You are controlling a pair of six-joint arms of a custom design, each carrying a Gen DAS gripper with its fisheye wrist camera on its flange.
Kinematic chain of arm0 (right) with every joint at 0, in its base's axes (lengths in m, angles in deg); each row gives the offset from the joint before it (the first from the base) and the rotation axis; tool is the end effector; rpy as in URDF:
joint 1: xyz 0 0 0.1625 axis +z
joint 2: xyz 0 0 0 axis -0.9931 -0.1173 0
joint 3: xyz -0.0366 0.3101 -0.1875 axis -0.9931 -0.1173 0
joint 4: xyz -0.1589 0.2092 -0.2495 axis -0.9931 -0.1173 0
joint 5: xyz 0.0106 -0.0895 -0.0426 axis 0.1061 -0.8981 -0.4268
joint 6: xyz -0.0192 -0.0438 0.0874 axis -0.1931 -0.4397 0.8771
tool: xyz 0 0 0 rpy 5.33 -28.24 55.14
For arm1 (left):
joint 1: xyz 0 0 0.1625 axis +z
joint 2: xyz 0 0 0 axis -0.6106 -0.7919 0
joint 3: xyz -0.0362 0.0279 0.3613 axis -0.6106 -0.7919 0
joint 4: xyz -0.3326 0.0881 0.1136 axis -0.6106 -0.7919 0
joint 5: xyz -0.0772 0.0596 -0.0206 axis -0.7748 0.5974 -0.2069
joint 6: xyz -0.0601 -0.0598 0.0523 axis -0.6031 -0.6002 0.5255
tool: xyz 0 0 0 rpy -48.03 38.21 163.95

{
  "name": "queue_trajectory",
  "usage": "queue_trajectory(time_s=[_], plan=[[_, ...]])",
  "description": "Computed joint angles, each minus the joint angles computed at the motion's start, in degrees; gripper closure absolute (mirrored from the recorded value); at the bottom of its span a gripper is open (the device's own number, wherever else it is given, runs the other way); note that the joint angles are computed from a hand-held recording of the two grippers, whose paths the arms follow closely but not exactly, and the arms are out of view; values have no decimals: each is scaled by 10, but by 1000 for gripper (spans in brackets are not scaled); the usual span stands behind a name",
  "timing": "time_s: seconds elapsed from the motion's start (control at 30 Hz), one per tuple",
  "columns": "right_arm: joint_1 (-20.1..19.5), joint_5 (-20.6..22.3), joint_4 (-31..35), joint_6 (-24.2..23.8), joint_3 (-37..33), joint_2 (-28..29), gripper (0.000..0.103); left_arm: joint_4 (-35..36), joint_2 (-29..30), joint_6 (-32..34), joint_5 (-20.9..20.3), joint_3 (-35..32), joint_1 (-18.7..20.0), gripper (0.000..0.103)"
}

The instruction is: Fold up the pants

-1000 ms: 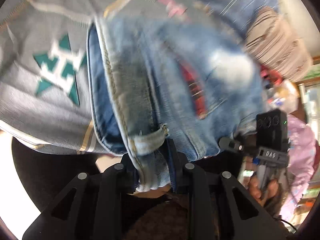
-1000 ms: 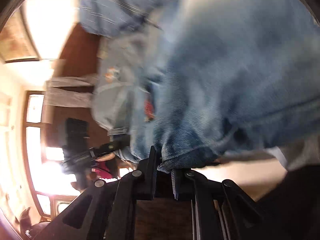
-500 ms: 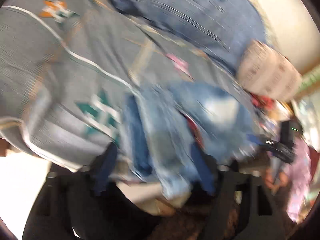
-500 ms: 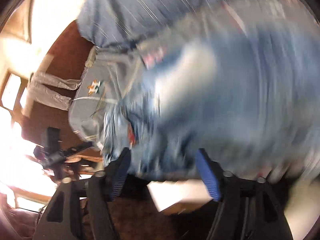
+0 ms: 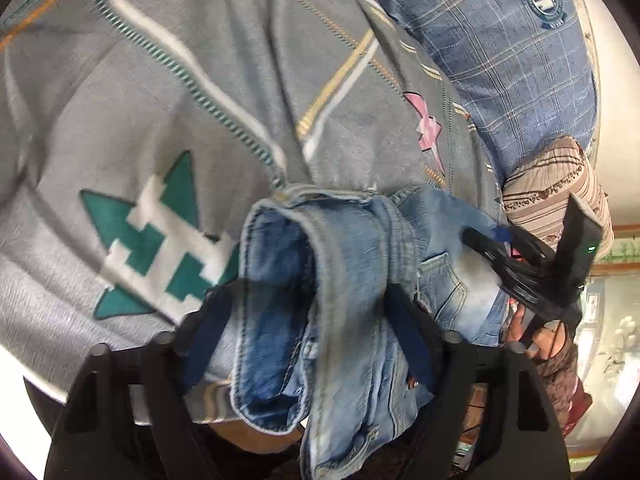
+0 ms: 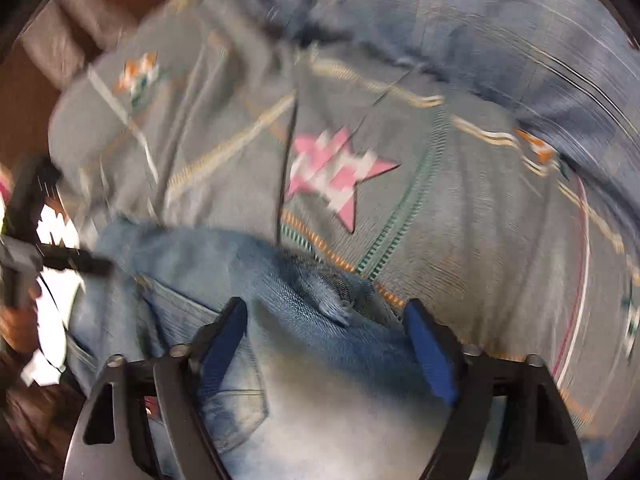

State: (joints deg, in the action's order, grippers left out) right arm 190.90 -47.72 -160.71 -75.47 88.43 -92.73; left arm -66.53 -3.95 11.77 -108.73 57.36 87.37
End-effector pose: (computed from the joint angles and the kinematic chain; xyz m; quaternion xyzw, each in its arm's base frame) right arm 0.2348 -0.4812 0.1877 0.3032 -0.9042 0.0733 0.2916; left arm -0.1405 -0.4087 0.2445 -0.0480 0.9916 -0.0891 0.0807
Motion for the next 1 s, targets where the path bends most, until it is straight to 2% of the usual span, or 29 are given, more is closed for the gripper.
queue_trajectory(time_s=[0.03,0.07,0.13,0.2,0.3,0.37,0.47,0.53,0.6,0.67,0.7,0.73,0.8,0.83,0.9,0.93,0.97,1.0], plan=[[4,-22,5,-15,5,5,85,-2,3,11,7,1,-9,70],[6,-35,1,-31,13,8,85,-5,5,20,7,0,-14,86],[26,-70,-59,-85,39,12,89,-5,16,19,39,-5,-37,93],[44,-102,-121,-114,52,22,95,1,25,27,67,-17,-53,99],[66,-112,-212,-150,45,33,97,-11,48,39,115,-46,-67,99],[74,-101,-236,-155,24,38,98,-19,70,50,136,-82,-63,99],[85,-86,-247,-139,-18,49,98,-40,80,66,165,-110,-65,99],[80,-56,-251,-109,-25,33,98,-30,91,76,189,-126,-64,97],[56,-38,-237,-69,-35,35,97,5,113,77,170,-151,-44,95],[29,-38,-224,-32,-44,54,89,81,152,56,189,-180,-25,91],[17,-53,-212,-18,-50,69,84,101,162,46,188,-187,-15,89],[8,-67,-207,-7,-55,84,77,111,167,40,178,-190,-5,86],[-5,-63,-201,11,-51,84,65,98,155,46,156,-181,3,84],[-9,-53,-203,25,-40,70,60,87,134,52,156,-167,-3,82],[-22,14,-209,68,2,2,58,78,100,62,159,-150,-18,80],[-30,52,-213,89,28,-41,53,85,76,60,172,-140,-32,78],[-37,75,-224,107,55,-84,48,86,60,62,174,-133,-39,69],[-42,85,-242,121,89,-135,38,84,43,66,169,-125,-46,60]])
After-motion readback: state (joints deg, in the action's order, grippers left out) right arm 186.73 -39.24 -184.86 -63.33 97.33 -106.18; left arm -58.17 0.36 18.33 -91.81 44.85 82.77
